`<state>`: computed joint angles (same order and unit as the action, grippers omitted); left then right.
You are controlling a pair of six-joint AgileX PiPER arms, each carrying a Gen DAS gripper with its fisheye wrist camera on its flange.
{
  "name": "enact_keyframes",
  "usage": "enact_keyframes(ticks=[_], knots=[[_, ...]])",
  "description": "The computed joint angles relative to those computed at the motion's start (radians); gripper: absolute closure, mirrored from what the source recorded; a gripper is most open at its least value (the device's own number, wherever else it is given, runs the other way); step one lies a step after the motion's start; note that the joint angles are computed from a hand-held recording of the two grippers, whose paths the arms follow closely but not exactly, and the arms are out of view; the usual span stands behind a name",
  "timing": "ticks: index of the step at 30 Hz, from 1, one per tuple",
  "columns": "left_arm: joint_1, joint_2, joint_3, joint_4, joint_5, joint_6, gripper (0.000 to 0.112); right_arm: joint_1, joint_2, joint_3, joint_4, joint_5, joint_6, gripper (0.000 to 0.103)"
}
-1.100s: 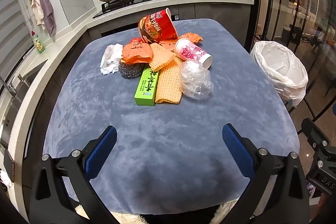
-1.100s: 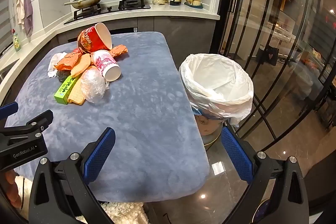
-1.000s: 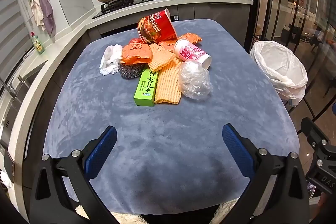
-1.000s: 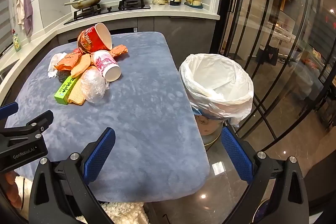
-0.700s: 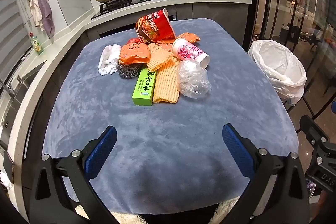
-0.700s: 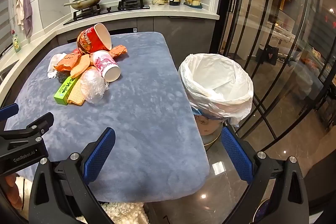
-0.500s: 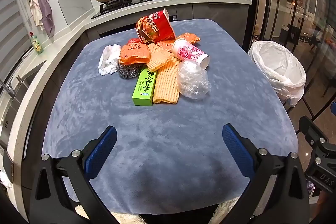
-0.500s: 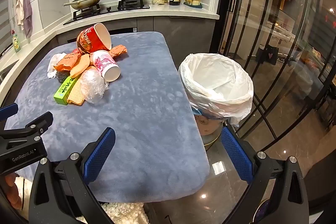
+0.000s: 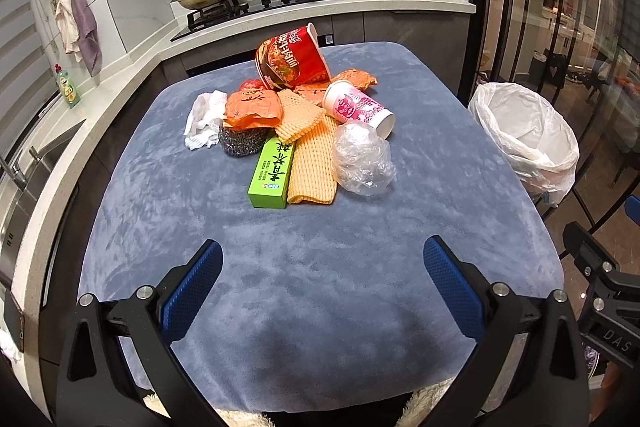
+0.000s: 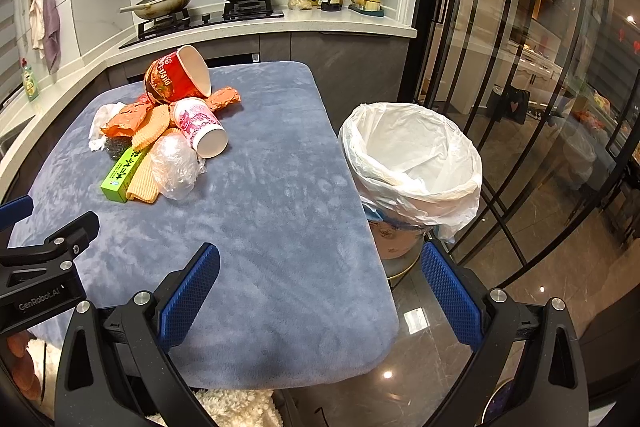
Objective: Collect trash
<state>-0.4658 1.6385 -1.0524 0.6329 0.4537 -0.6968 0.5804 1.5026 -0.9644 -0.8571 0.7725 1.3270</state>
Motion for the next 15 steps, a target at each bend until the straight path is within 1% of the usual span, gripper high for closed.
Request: enact_keyframes(ticks=[2, 7, 15], knots=[[0.001, 0.001, -0.002, -0.009, -0.002, 0.010, 0.016, -0.004, -0.002, 0.000, 0.003, 0.000, -0.004, 0.007], [-0.005, 0.006, -0.009, -0.007, -0.001, 0.014, 0.016, -0.044, -0.005, 0.011, 0.000, -0.030, -0.015, 0.007], [-0.012, 0.009, -0.016, 0.003, 0.005, 0.008, 0.016, -0.038, -0.014, 0.020, -0.014, -0.022, 0.009, 0.007]])
